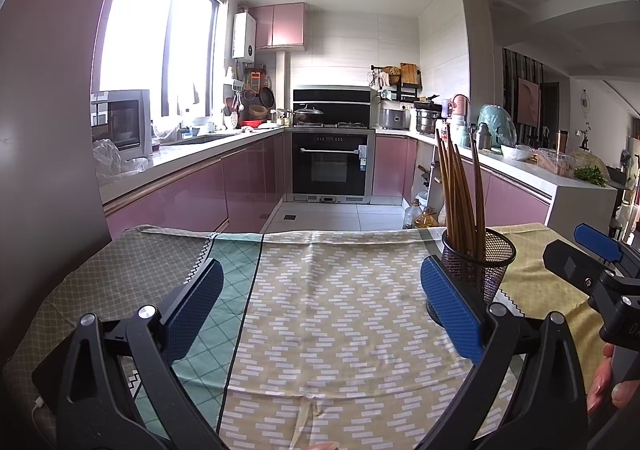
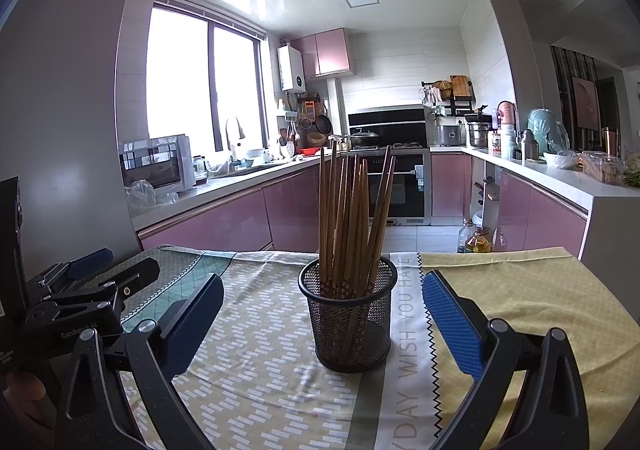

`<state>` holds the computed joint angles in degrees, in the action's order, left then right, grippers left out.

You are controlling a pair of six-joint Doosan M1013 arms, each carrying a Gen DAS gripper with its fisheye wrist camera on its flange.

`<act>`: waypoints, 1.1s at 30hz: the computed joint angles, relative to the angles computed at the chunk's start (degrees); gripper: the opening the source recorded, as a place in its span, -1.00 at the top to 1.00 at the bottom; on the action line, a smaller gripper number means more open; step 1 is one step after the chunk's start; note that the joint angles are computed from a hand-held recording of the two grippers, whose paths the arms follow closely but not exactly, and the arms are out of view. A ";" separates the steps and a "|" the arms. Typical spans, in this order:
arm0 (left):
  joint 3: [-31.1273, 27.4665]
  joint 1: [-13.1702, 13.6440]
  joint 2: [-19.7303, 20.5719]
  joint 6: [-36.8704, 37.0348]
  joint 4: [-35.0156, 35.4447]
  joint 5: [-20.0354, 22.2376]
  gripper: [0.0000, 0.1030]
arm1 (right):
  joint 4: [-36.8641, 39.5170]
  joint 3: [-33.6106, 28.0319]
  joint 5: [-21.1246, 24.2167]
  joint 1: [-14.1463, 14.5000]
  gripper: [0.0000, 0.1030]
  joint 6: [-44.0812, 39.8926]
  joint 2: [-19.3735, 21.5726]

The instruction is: Organize utensils

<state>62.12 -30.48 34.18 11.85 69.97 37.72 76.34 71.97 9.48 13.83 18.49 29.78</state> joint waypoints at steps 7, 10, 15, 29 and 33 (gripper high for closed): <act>0.00 -0.01 0.00 -0.03 0.00 0.00 -0.89 | 0.00 -0.01 0.06 -0.03 -0.87 -0.02 0.01; -0.03 -0.02 0.01 0.02 -0.11 0.05 -0.89 | -0.22 0.01 0.09 -0.02 -0.87 0.19 -0.02; 0.08 -0.09 0.03 -0.10 0.01 0.05 -0.89 | -0.04 -0.02 0.09 -0.02 -0.87 0.12 0.01; 0.01 -0.07 0.04 0.11 -0.20 0.10 -0.89 | -0.73 -0.05 0.09 0.01 -0.87 0.70 0.05; -0.01 -0.07 0.03 0.20 -0.33 0.07 -0.89 | -0.58 -0.02 0.09 0.01 -0.87 0.62 0.02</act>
